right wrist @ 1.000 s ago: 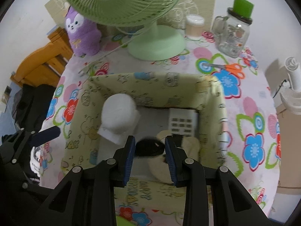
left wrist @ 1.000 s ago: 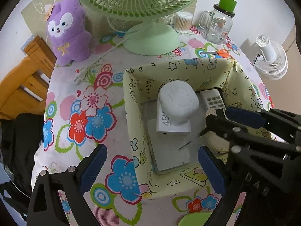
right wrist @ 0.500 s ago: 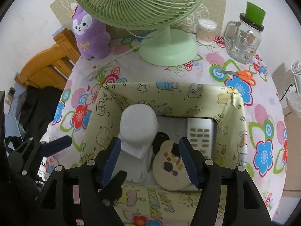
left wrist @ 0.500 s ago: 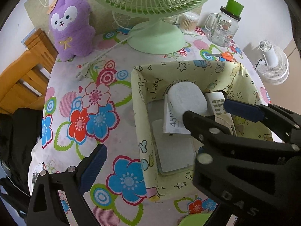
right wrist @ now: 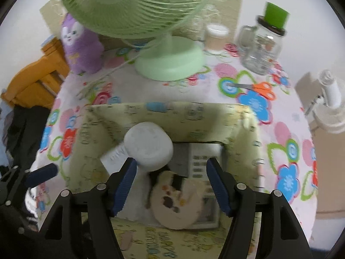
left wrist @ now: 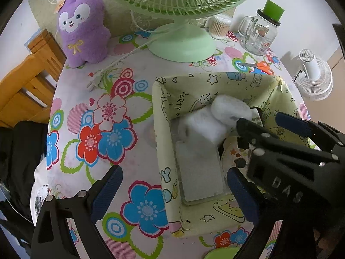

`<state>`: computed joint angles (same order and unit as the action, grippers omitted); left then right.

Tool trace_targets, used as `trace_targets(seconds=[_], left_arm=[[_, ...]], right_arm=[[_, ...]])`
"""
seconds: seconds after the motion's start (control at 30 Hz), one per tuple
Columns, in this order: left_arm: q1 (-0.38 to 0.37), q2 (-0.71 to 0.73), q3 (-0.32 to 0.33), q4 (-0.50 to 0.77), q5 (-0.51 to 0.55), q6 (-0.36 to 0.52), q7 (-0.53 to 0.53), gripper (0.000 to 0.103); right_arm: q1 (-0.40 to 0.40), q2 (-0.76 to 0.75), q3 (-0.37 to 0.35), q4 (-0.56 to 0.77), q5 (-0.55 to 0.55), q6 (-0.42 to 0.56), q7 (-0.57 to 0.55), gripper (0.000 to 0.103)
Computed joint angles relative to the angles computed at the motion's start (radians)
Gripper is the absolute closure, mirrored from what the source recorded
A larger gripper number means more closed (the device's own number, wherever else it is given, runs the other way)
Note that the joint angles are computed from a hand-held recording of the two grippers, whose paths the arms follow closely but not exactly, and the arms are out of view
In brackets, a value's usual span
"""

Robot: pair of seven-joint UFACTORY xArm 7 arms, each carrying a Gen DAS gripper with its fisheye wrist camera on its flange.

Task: Organize rigid objects
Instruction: 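Open both tools and withdraw them up out of the fabric box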

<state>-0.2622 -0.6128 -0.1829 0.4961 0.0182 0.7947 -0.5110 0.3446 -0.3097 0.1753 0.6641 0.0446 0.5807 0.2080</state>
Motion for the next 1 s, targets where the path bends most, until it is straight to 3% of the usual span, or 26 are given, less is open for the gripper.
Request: trace_targets(seconds=[0.3,1.0], left_arm=[[-0.008,-0.048,-0.029,-0.003,0.019,0.031,-0.036,0.005],[-0.09,-0.213,-0.112,-0.011,0.014,0.132,-0.18,0.005]], right_arm=[[0.011,-0.108,-0.032,-0.058,0.066,0.029,-0.044,0.032],[0.004,-0.439,-0.07,-0.19,0.106,0.166,-0.1,0.032]])
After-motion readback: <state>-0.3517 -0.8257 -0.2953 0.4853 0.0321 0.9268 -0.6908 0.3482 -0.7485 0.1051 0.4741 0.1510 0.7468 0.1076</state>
